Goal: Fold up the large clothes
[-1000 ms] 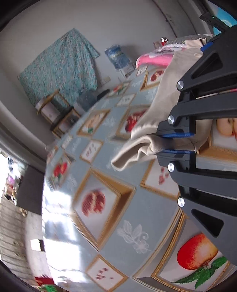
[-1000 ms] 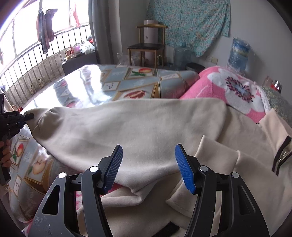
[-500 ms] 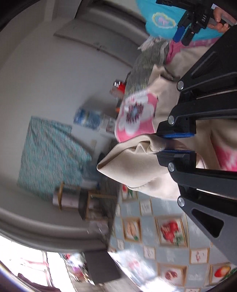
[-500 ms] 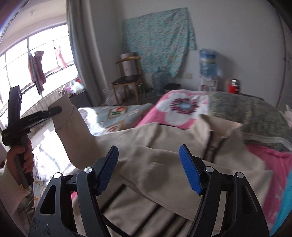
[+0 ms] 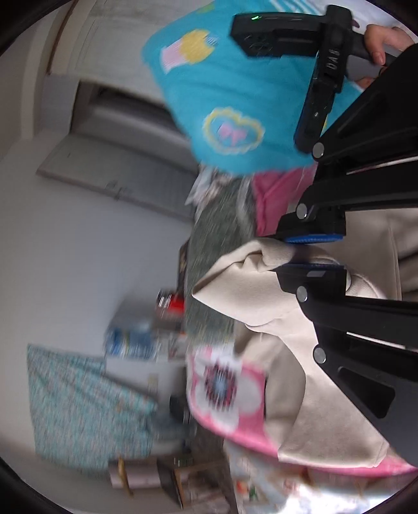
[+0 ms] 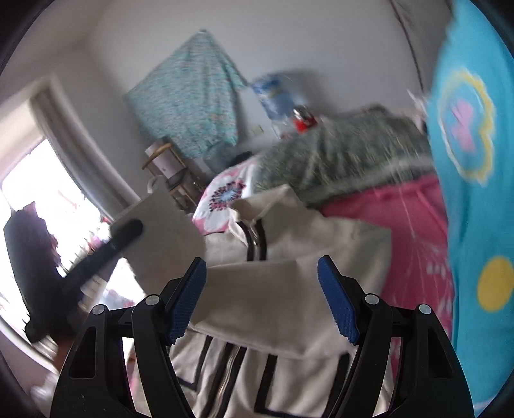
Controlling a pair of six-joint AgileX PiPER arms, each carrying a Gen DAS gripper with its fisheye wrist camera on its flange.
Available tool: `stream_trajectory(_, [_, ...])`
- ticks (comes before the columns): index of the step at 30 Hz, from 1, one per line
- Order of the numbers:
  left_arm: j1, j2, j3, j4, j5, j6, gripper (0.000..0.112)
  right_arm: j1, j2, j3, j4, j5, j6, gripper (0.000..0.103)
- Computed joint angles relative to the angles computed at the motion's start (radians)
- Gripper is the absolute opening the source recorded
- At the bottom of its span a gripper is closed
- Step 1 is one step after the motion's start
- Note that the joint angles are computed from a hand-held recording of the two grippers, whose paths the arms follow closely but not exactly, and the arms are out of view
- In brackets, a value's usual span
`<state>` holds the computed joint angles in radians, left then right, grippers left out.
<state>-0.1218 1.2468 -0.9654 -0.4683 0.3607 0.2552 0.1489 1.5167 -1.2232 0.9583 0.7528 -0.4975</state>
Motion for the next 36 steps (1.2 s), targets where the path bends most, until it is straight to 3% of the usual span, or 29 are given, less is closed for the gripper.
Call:
stream_trajectory(2, [-0.092, 0.047, 0.005, 0.098, -0.063, -0.113, 0.009, -0.069, -0.004, 0.034, 0.121, 0.047, -0.102, 0.07])
stream_trajectory(6, [-0.204, 0.179, -0.01, 0.141, -0.155, -0.194, 0.009, -0.076, 0.004, 0.036, 0.03, -0.019, -0.061, 0.07])
stream_trajectory(9, [-0.243, 0.276, -0.01, -0.125, -0.223, 0.021, 0.009, -0.081, 0.02, 0.052, 0.011, -0.054, -0.055, 0.07])
stream_trajectory(12, [-0.249, 0.353, -0.018, -0.425, -0.235, 0.272, 0.009, -0.111, 0.027, 0.096, 0.069, -0.08, -0.101, 0.07])
stream_trajectory(14, [-0.209, 0.441, -0.074, -0.625, -0.133, 0.461, 0.012, -0.13, 0.047, 0.096, 0.061, -0.063, -0.087, 0.07])
stream_trajectory(17, [-0.086, 0.527, -0.101, -0.925, 0.162, 0.663, 0.024, -0.131, 0.055, 0.109, 0.019, -0.086, -0.053, 0.07])
stream_trajectory(19, [-0.027, 0.516, -0.029, -1.055, 0.233, 0.809, 0.037, -0.119, 0.053, 0.133, 0.006, -0.117, -0.055, 0.07])
stream_trajectory(20, [-0.02, 0.485, 0.009, -1.06, 0.209, 0.847, 0.049, -0.113, 0.055, 0.145, 0.011, -0.125, -0.068, 0.07])
stream_trajectory(21, [-0.012, 0.459, 0.03, -1.029, 0.196, 0.846, 0.051, -0.102, 0.06, 0.155, 0.015, -0.134, -0.083, 0.07])
stream_trajectory(23, [0.036, 0.387, 0.087, -0.947, 0.203, 0.861, 0.051, -0.053, 0.076, 0.174, -0.013, -0.182, -0.076, 0.07])
stream_trajectory(26, [0.11, 0.279, 0.163, -0.741, 0.133, 0.807, 0.051, 0.059, 0.113, 0.186, -0.019, -0.262, -0.1, 0.07])
stream_trajectory(27, [0.132, 0.266, 0.173, -0.684, 0.12, 0.776, 0.043, 0.113, 0.116, 0.192, -0.066, -0.317, -0.076, 0.069])
stream_trajectory(30, [0.218, 0.258, 0.21, -0.509, 0.079, 0.7, 0.034, 0.254, 0.159, 0.204, -0.354, -0.488, 0.157, 0.062])
stream_trajectory(32, [0.274, 0.271, 0.242, -0.47, 0.037, 0.737, 0.034, 0.29, 0.228, 0.168, -0.534, -0.478, 0.341, 0.059])
stream_trajectory(34, [0.329, 0.308, 0.267, -0.493, -0.008, 0.812, 0.034, 0.315, 0.32, 0.141, -0.73, -0.468, 0.489, 0.059])
stream_trajectory(35, [0.37, 0.334, 0.278, -0.554, -0.015, 0.89, 0.032, 0.332, 0.334, 0.167, -0.83, -0.52, 0.534, 0.059])
stream_trajectory(36, [0.414, 0.35, 0.287, -0.636, -0.005, 0.99, 0.021, 0.346, 0.33, 0.195, -0.93, -0.566, 0.596, 0.059])
